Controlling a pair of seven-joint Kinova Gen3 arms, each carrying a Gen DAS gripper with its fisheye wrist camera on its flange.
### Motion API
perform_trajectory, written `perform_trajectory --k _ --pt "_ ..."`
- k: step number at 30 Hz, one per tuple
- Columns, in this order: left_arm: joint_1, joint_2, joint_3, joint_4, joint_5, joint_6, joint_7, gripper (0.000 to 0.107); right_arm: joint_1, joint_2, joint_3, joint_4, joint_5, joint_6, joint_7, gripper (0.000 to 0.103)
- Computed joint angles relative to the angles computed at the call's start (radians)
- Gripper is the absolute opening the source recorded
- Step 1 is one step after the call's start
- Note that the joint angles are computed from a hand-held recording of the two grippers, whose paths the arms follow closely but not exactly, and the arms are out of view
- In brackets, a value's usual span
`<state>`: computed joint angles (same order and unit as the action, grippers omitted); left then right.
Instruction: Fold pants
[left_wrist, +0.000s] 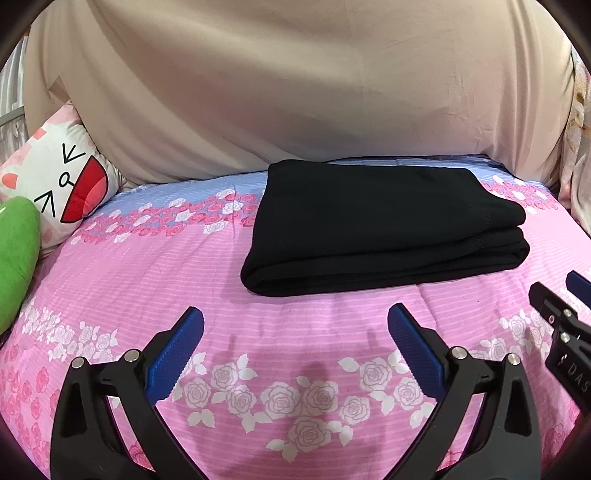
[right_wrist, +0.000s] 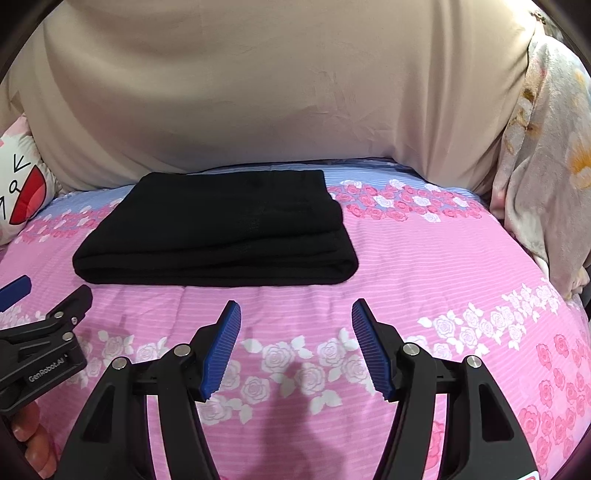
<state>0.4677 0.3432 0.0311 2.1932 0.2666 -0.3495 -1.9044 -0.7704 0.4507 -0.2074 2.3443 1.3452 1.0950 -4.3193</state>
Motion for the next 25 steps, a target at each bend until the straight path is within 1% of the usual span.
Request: perform_trajectory --k 2,3,4,6,9,14,18,20,25 --pt "-0.011 -0.001 0.010 0.006 -0.010 -0.011 0.011 0.097 0.002 0.003 -0.002 -0.014 0.003 -0.006 0.017 0.061" --pt "-0.026 -0.002 0.024 0.011 -0.027 -0.018 0.024 0.097 -0.001 0.008 -0.001 -0.025 -0.005 -0.001 0.034 0.061" --pt "-0.023 -0.003 0.022 0.015 -0.027 -0.026 0.024 0.097 -0.007 0.014 0.001 -0.037 -0.018 0.009 0.050 0.061" --pt "-0.032 -0.006 0.033 0.034 -0.042 -0.061 0.036 0.097 -0.011 0.016 0.006 -0.039 -0.023 0.010 0.053 0.061" --pt "-0.012 -0.007 0.024 0.045 -0.024 -0.085 0.017 0.097 -0.007 0.012 0.011 -0.032 -0.022 -0.003 0.045 0.061" --pt "-0.009 -0.009 0.025 0.042 -0.007 -0.076 0.007 0.097 -0.008 0.013 0.014 -0.036 -0.029 -0.002 0.053 0.061" --pt "0.027 -0.003 -0.008 0.023 0.051 -0.050 -0.038 0.098 -0.012 0.016 0.017 -0.041 -0.035 0.000 0.060 0.064" --pt "0.004 -0.004 0.013 0.018 0.032 -0.035 -0.028 0.097 -0.013 0.017 0.018 -0.041 -0.034 0.000 0.060 0.064" --pt "0.028 -0.001 -0.001 0.024 0.051 -0.054 -0.049 0.097 -0.015 0.018 0.020 -0.047 -0.041 0.004 0.071 0.065"
